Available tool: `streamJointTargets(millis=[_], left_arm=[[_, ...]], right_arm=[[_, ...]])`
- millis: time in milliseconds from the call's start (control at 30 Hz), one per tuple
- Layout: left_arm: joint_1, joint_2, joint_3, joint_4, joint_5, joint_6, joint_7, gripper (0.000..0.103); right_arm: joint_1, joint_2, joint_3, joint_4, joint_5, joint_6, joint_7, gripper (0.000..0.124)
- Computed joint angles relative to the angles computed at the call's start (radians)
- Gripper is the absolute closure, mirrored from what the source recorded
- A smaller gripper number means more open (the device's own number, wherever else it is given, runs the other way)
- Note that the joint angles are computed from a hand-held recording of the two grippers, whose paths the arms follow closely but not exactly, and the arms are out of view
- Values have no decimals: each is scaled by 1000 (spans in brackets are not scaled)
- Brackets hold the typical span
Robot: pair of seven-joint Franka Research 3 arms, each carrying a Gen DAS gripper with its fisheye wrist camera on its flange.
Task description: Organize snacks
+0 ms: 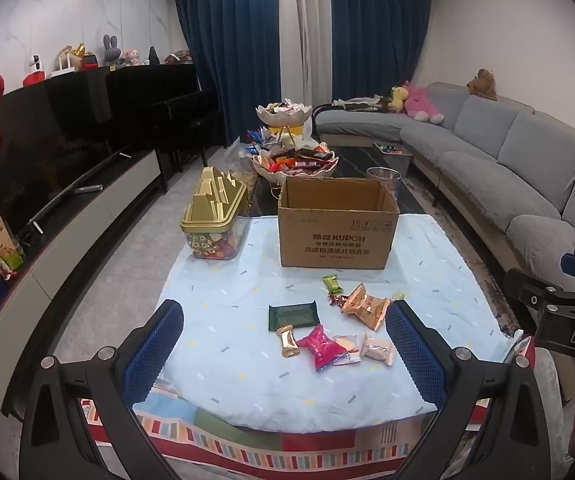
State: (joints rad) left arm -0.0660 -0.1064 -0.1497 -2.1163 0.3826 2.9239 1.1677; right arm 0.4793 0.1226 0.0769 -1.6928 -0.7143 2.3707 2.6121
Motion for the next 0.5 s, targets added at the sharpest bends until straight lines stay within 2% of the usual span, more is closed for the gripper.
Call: streamJointTargets(millis=[267,500], left_arm=[[-3,3,3,1,-17,3,15,0],[8,0,-7,3,29,-5,-29,0]], right_arm=[[2,0,0,2,-3,-5,0,23],[2,-1,1,2,-6,-6,2,23]])
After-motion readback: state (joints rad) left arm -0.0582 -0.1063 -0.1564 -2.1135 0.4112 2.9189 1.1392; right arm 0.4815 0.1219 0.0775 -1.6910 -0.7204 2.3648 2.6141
